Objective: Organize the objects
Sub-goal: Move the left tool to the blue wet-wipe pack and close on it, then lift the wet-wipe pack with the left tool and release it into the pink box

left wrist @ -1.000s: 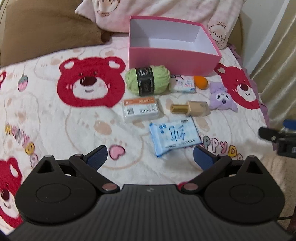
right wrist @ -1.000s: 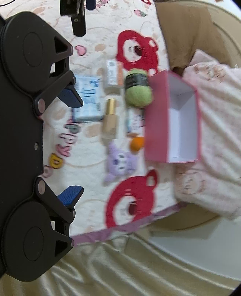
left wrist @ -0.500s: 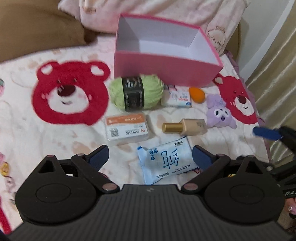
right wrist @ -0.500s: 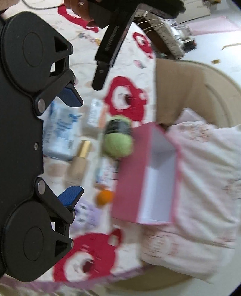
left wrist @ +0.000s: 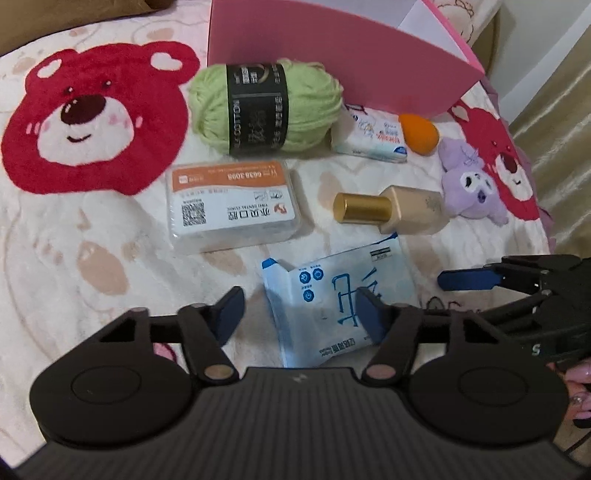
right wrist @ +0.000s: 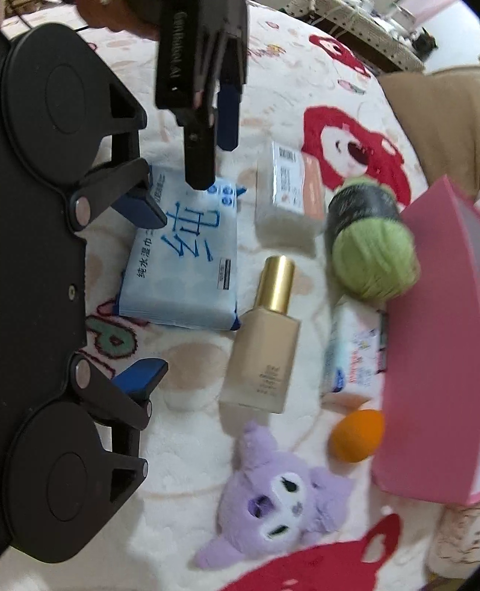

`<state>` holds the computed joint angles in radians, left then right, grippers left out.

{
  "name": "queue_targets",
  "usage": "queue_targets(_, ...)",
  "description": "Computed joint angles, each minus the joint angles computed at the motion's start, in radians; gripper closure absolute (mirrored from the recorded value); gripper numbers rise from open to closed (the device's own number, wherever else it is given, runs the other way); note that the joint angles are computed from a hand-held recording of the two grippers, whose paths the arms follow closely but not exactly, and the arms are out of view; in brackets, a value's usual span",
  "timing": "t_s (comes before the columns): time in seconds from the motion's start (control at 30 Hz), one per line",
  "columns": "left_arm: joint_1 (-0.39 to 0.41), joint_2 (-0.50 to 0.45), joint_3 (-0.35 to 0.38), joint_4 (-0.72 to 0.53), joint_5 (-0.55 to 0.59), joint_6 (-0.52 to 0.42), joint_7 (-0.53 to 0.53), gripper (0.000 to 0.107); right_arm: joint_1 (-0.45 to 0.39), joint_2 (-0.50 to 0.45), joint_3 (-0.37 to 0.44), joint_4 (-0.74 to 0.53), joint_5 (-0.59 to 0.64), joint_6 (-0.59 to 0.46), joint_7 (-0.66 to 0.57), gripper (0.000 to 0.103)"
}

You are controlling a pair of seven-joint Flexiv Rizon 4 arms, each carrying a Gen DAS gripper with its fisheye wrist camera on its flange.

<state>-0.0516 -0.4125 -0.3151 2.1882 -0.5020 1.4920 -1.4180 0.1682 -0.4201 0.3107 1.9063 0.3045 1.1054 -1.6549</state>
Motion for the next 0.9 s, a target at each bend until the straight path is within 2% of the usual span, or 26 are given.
queue_targets(0.07,0.017,-0.016,-0.029,0.002,-0.011,0.009,0.007,0.057,-0.007,-0.004,0.004,0.001,0.022,0.006,0.008,0.032)
queue_targets(0.1,0.048,-0.024,-0.075,0.011,-0.039,0.022,0.028,0.057,-0.007,-0.006,0.005,0.005,0.031,0.016,0.013,0.033)
queue_targets(0.13,0.051,-0.032,-0.092,0.015,-0.069,0.033,0.046,0.058,-0.007,-0.007,0.005,0.012,0.039,0.028,0.021,0.037)
queue_targets(0.2,0.013,-0.047,-0.042,0.003,-0.002,0.04,-0.018,0.059,0.007,-0.009,-0.003,0.035,0.031,0.068,0.043,0.041)
queue_targets(0.23,0.007,-0.051,-0.04,0.005,-0.006,0.055,-0.022,0.059,0.013,-0.008,-0.007,0.048,0.025,0.095,0.055,0.047)
queue_targets(0.3,0.049,-0.061,-0.095,0.02,-0.007,0.096,-0.036,0.062,0.01,-0.014,0.004,0.054,0.019,0.127,0.054,0.06)
queue_targets(0.33,0.062,-0.062,-0.109,0.024,0.001,0.104,-0.045,0.064,-0.006,-0.019,0.022,0.047,0.03,0.131,0.043,0.063)
queue_targets(0.47,0.098,-0.081,-0.147,0.024,0.045,0.129,-0.077,0.069,-0.017,-0.038,0.039,0.045,0.028,0.154,0.042,0.067)
queue_targets(0.63,0.087,-0.051,-0.121,0.01,0.107,0.081,-0.102,0.069,-0.024,-0.015,0.054,0.067,0.021,0.176,0.047,0.07)
queue_targets(0.8,0.111,0.031,-0.141,0.014,0.109,0.052,-0.038,0.069,-0.038,0.045,0.07,0.085,0.029,0.198,0.024,0.07)
queue_targets(0.9,0.106,0.09,-0.128,-0.012,0.09,0.009,0.023,0.069,-0.045,0.089,0.073,0.075,0.044,0.214,-0.004,0.069)
